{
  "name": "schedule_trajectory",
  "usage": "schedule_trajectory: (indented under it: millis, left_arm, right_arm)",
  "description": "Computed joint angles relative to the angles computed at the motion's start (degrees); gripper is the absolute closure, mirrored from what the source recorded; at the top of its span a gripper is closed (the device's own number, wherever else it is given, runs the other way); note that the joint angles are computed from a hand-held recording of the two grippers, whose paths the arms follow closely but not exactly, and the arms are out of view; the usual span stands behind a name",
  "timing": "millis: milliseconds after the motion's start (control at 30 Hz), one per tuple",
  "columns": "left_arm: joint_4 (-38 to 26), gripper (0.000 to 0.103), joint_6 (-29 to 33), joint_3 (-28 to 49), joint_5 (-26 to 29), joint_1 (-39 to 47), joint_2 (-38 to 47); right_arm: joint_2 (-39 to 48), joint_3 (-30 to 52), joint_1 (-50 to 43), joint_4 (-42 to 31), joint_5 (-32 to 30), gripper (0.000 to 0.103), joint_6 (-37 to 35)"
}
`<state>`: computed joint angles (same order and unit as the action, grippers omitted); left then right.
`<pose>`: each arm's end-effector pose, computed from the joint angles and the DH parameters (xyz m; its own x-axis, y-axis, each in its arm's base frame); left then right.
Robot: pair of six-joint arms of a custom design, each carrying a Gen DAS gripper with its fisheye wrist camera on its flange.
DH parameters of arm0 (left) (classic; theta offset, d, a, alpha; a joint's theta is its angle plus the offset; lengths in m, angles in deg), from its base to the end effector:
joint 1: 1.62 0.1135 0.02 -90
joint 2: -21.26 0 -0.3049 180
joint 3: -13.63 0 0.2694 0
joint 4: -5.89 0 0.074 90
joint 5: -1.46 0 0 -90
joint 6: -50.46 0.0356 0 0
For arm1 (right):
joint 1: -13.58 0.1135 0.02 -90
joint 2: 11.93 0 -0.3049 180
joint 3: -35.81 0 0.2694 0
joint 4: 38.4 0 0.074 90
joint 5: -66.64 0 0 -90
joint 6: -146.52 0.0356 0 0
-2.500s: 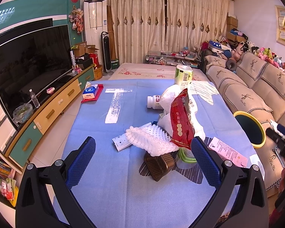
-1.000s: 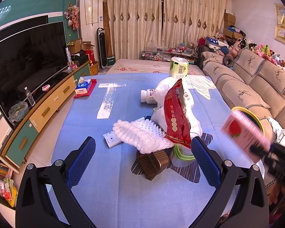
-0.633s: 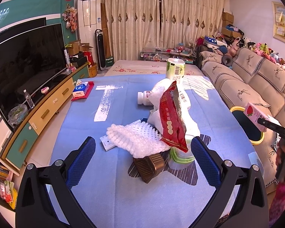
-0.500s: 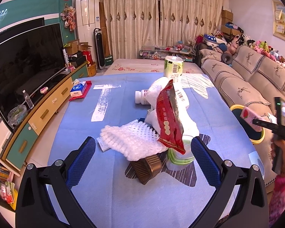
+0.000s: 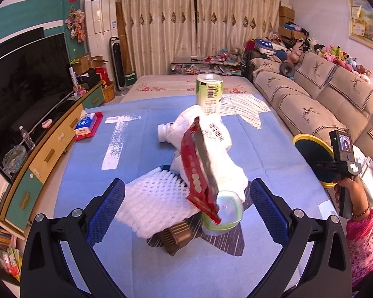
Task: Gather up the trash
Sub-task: 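Carry the pink carton over the yellow bin and open the right gripper, then grasp the green-lidded plastic cup with the left gripper while the right gripper holds the bin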
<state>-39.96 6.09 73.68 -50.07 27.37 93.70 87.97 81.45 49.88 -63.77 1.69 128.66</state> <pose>0.2248 0.0993 0.2598 -0.5866 0.3148 -0.7462 0.4666 0.8845 0.0064 0.2095 0.1352 0.0907 -0.6952 0.5593 -0.4516 0.6089 0.7920 0.0436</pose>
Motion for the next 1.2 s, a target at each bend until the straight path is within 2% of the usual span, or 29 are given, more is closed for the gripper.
schedule_trajectory:
  millis: [167, 267, 400, 600, 733, 867, 1100, 1200]
  left_arm:
    - [-5.05, 0.004, -0.66, 6.64, -0.66, -5.26, 2.11]
    - [-3.56, 0.004, -4.00, 9.55, -3.60, -10.68, 2.37]
    - [-0.92, 0.004, -10.56, 13.90, -10.25, -18.94, 5.55]
    - [1.49, 0.004, -22.72, 23.28, -22.58, -30.89, 17.33]
    - [0.70, 0.005, -27.65, 29.26, -27.03, -34.85, 24.38]
    - [1.90, 0.012, -31.08, 33.25, -30.81, -36.86, 29.31]
    - [0.78, 0.025, -32.62, 36.94, -31.28, -37.23, 33.68]
    - [0.87, 0.034, -32.13, 36.87, -30.79, -37.52, 33.88]
  right_arm:
    - [-3.22, -0.58, 1.83, -0.98, 1.72, 0.061, 1.70]
    - [-5.43, -0.66, 3.61, -2.39, 3.33, 0.059, 3.16]
    - [-7.78, -0.07, 5.40, -4.21, 5.05, 0.056, 4.42]
    - [-9.64, 0.42, 6.40, -5.17, 6.27, 0.055, 4.72]
    - [-9.85, -0.03, 6.57, -4.13, 6.11, 0.054, 4.23]
    - [-10.19, -0.94, 6.29, -2.46, 5.87, 0.054, 3.52]
    - [-10.77, -2.17, 6.01, -0.80, 5.80, 0.054, 3.35]
    - [-11.31, -2.66, 6.13, -0.67, 5.88, 0.054, 3.46]
